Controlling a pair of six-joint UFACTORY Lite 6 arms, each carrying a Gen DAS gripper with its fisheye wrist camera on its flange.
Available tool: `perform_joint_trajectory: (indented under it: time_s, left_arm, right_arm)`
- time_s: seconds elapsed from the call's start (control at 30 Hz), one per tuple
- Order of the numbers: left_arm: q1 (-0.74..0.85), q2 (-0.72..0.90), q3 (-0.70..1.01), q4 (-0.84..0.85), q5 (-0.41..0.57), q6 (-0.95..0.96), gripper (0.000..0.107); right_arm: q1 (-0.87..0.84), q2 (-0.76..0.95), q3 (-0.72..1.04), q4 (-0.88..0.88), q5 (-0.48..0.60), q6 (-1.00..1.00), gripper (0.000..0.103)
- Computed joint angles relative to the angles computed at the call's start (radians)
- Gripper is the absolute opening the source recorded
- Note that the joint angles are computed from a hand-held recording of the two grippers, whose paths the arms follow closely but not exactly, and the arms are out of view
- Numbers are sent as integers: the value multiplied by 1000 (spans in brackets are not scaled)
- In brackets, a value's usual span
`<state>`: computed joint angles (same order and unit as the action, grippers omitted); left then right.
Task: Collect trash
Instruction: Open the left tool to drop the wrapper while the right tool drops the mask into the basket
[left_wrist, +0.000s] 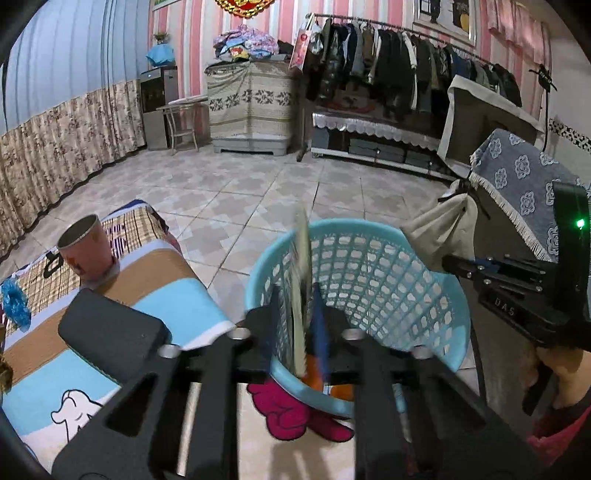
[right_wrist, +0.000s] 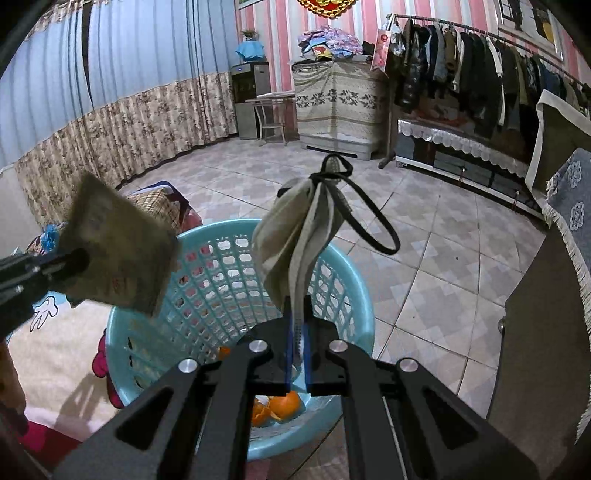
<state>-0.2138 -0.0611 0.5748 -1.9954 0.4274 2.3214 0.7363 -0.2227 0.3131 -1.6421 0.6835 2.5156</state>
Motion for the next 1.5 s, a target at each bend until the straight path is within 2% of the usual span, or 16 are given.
perform_joint_trajectory:
  time_s: [0.07, 0.1, 0.3, 0.5, 0.67, 0.83, 1.07, 1.13, 1.17, 1.2, 1.37, 1.5]
  left_arm:
    - [-15, -24, -28, -94, -15, 71, 55]
    - [-10, -36, -41, -117, -13, 96, 59]
    - [76, -93, -60, -78, -4, 71, 78]
    - [189, -169, -86, -94, 23, 90, 93]
    - [280, -211, -108, -88, 47, 108, 97]
    - [422, -193, -99, 27, 109, 45, 97]
    - [595, -123, -46, 124, 180, 25, 97]
    - [665, -100, -24, 157, 212, 22, 97]
    - [686, -97, -14, 173, 218, 12, 97]
    - [724, -85, 3, 197, 232, 4, 97]
    - [874, -26, 68, 258, 288, 11, 97]
    - [1002, 69, 163, 323, 335, -5, 97]
  right_arm:
    - [10, 17, 0, -12, 2, 23, 4]
    - [27, 26, 1, -3, 10, 31, 4]
    - [55, 101, 35, -36, 8, 92, 5]
    - [63, 189, 98, -82, -2, 150, 5]
    - [35, 277, 158, -136, -20, 198, 5]
    - [-23, 370, 208, -215, -82, 271, 6]
    - [-10, 469, 277, -179, -107, 251, 6]
    - [-8, 474, 287, -153, -104, 227, 27]
    - [1, 476, 293, -123, -86, 210, 64]
    - [16, 475, 296, -87, -55, 191, 78]
    - [-15, 470, 338, -12, -73, 69, 79]
    - [1, 457, 376, 68, -25, -12, 92]
